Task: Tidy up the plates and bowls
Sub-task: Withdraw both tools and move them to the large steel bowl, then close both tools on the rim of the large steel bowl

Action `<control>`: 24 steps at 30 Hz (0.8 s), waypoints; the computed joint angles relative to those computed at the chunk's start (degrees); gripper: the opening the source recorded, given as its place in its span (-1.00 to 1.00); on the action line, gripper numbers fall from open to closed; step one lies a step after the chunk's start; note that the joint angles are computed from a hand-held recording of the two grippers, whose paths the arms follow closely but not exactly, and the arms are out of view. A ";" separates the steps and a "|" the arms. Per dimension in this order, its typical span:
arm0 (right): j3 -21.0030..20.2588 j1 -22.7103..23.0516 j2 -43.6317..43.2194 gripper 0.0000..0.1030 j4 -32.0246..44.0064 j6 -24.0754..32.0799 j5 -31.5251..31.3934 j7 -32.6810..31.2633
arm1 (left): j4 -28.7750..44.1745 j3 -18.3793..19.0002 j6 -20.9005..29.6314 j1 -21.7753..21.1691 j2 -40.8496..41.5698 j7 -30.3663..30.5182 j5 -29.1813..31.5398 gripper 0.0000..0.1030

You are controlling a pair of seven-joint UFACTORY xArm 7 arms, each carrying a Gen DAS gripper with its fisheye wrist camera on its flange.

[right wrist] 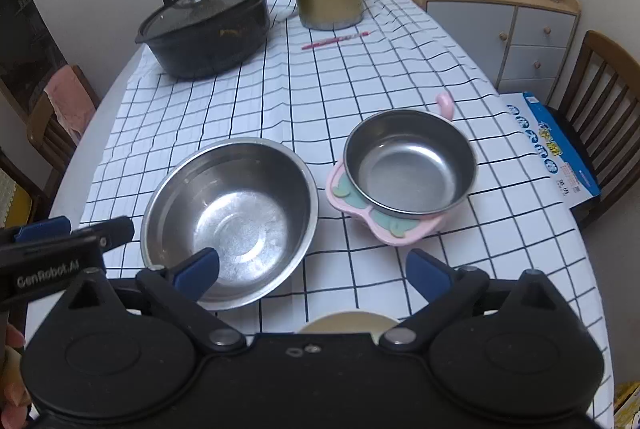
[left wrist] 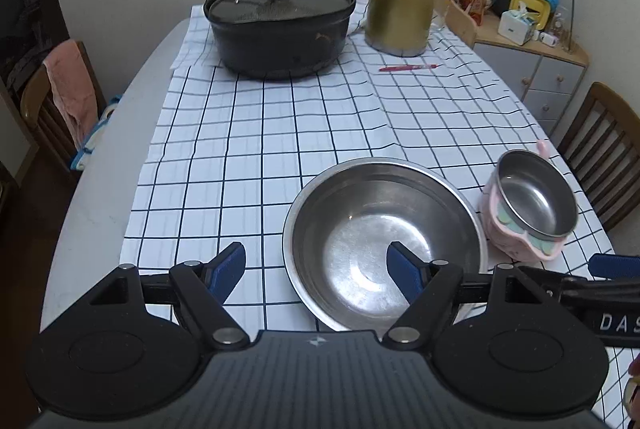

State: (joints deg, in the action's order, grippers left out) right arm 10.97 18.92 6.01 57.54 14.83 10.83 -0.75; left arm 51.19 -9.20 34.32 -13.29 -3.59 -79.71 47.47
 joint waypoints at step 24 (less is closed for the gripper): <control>-0.14 1.12 15.53 0.38 15.96 8.09 -4.90 6.56 | 7.34 8.17 -5.36 -0.66 14.58 7.53 -8.38 0.48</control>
State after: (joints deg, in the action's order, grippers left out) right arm 10.83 20.03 21.55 73.50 22.92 5.93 5.82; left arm 58.53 -1.03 28.95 -13.94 10.99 -72.18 39.09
